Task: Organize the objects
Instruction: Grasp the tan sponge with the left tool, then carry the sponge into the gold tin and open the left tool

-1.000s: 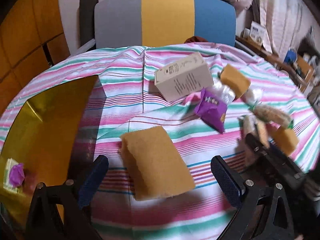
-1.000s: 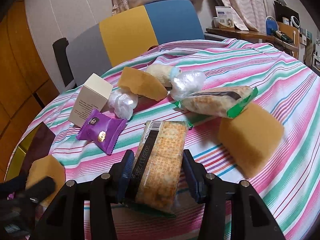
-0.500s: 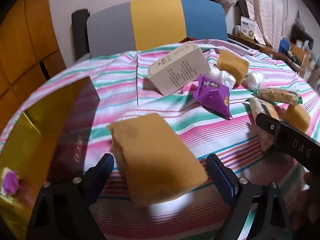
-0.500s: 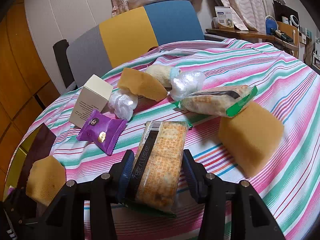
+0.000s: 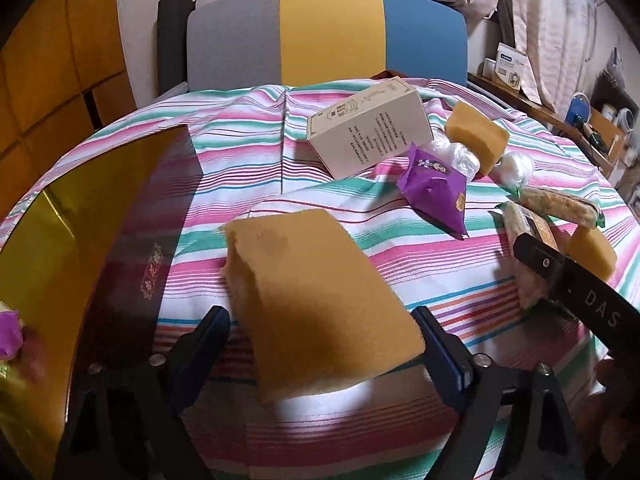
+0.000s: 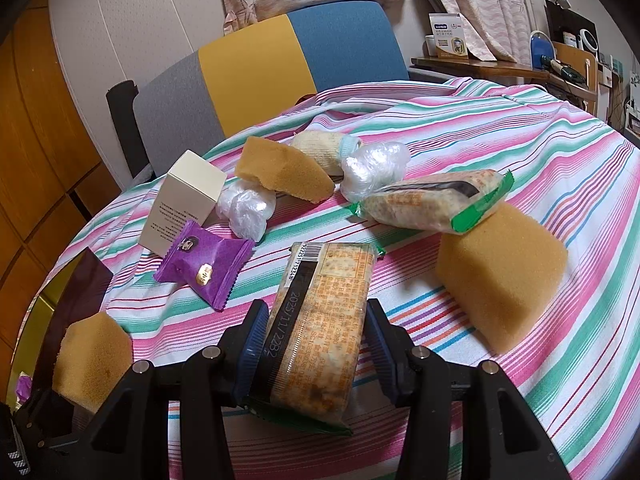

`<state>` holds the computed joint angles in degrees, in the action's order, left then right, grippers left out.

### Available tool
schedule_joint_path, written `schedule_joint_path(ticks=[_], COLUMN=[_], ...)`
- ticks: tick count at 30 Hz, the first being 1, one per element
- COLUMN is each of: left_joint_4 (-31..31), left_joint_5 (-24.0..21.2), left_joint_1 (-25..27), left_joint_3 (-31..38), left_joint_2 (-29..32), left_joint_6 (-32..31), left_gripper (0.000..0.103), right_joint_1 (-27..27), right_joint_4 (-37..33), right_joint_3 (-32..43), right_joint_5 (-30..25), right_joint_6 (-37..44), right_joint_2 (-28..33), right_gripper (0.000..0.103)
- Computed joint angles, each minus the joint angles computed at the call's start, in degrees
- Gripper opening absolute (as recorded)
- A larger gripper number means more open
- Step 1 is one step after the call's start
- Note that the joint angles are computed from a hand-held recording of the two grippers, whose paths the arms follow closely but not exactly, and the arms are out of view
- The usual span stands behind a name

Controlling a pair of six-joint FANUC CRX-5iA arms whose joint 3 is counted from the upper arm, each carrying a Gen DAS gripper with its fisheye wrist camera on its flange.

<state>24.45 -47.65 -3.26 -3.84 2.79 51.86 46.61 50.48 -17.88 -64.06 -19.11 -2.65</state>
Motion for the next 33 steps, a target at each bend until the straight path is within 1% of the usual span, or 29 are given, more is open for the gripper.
schedule_joint_path(ticks=[1, 2, 3, 6, 8, 11, 16, 19, 20, 21, 25, 27, 31, 33], left_joint_4=[0.13, -0.46, -1.04, 3.35, 5.36, 11.88, 16.96, 19.34, 20.0, 20.99, 24.33, 25.37, 27.56, 28.23], left_joint_5=[0.73, 1.48, 2.34, 2.76, 2.19, -0.86, -4.99, -6.56, -6.75, -6.84, -7.34, -7.4, -8.44, -8.28], left_joint_1=[0.2, 0.19, 0.16, 1.16, 1.71, 3.35, 5.03, 6.11, 6.34, 6.71, 7.93, 8.47, 10.13, 10.86], left_joint_3=[-0.5, -0.75, -1.13, -3.34, -4.05, -5.79, -7.75, -8.69, -9.05, -9.59, -11.12, -11.63, -12.02, -12.15], left_joint_2=[-0.3, -0.58, -0.95, -1.78, -2.06, -2.54, -3.71, -4.65, -5.05, -5.67, -7.37, -8.11, -8.97, -9.38], left_joint_6=[-0.07, 0.35, 0.01, -4.51, -6.0, -11.05, -16.24, -18.62, -19.35, -20.5, -24.49, -25.7, -27.4, -28.21], left_gripper=[0.076, 0.065, 0.061, 0.056, 0.055, 0.054, 0.054, 0.054, 0.054, 0.054, 0.054, 0.054, 0.054, 0.054], right_joint_1=[0.0, 0.0, 0.0, 0.01, 0.03, 0.05, 0.16, 0.7, 1.01, 1.17, 1.79, 1.84, 1.24, 0.81], right_joint_4=[0.0, 0.06, 0.06, 0.1, 0.1, 0.09, 0.08, -0.18, -0.03, 0.44, 3.27, 4.05, 2.77, 2.34], right_joint_3=[0.0, -0.03, -0.03, -0.02, -0.03, 0.01, 0.25, 1.9, 2.64, 2.73, 1.3, 0.8, 0.95, 0.33], right_joint_5=[0.0, 0.03, 0.03, 0.04, 0.0, -0.07, -0.57, -3.47, -4.98, -5.44, -5.44, -5.02, -3.59, -1.9], right_joint_6=[0.0, -0.06, -0.06, -0.13, -0.11, -0.09, 0.14, 1.24, 1.64, 1.65, -0.07, -0.43, 0.57, 0.45], right_joint_2=[0.0, -0.02, -0.02, 0.0, 0.0, 0.02, 0.22, 1.62, 2.31, 2.5, 1.88, 1.62, 1.49, 0.88], right_gripper=[0.05, 0.05, 0.05, 0.05, 0.05, 0.05, 0.049, 0.049, 0.049, 0.046, 0.04, 0.04, 0.039, 0.04])
